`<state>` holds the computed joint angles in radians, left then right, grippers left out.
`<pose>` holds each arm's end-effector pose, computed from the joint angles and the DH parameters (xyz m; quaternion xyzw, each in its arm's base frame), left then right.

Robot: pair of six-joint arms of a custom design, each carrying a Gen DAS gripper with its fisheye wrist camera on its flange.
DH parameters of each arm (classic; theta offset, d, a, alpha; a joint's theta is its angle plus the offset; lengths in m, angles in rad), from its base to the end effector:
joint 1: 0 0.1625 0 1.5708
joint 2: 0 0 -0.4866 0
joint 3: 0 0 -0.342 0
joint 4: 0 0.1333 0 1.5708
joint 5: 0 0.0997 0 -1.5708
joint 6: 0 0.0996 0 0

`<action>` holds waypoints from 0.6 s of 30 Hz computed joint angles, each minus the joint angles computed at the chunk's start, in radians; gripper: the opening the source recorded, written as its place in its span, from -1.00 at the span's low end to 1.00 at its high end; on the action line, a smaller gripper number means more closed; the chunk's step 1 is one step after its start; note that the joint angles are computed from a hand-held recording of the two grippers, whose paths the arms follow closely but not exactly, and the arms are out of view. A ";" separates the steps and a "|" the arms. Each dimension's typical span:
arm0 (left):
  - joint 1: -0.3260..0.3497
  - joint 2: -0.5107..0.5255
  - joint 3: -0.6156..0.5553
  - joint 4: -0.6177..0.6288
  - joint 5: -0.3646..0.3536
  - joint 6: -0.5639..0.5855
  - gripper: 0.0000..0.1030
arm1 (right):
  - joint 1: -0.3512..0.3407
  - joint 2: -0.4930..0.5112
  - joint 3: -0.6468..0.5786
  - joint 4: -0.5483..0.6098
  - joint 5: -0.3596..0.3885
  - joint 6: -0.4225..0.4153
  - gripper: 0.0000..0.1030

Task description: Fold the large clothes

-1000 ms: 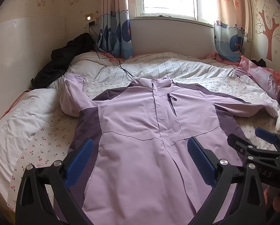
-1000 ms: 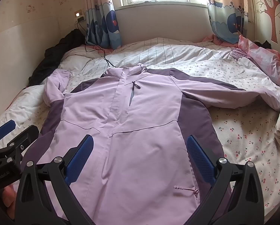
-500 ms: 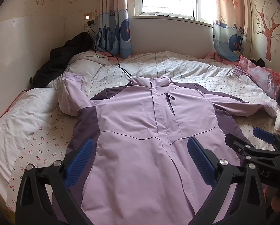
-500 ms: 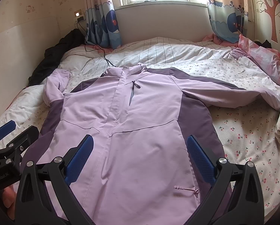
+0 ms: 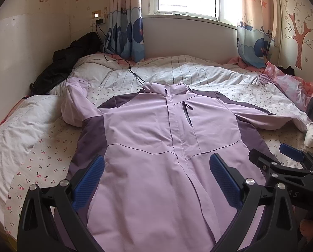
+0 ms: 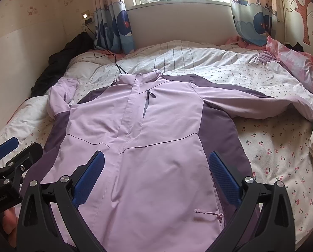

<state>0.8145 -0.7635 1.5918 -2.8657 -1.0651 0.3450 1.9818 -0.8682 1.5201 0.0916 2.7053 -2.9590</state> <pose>-0.3559 -0.6418 0.2140 0.4436 0.8330 -0.2688 0.1925 0.2591 -0.4868 0.2245 -0.1266 -0.7918 0.4681 0.3713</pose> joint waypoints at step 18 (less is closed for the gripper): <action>0.016 0.067 -0.073 0.070 0.097 -0.011 0.86 | -0.074 -0.040 0.043 -0.008 -0.085 0.073 0.87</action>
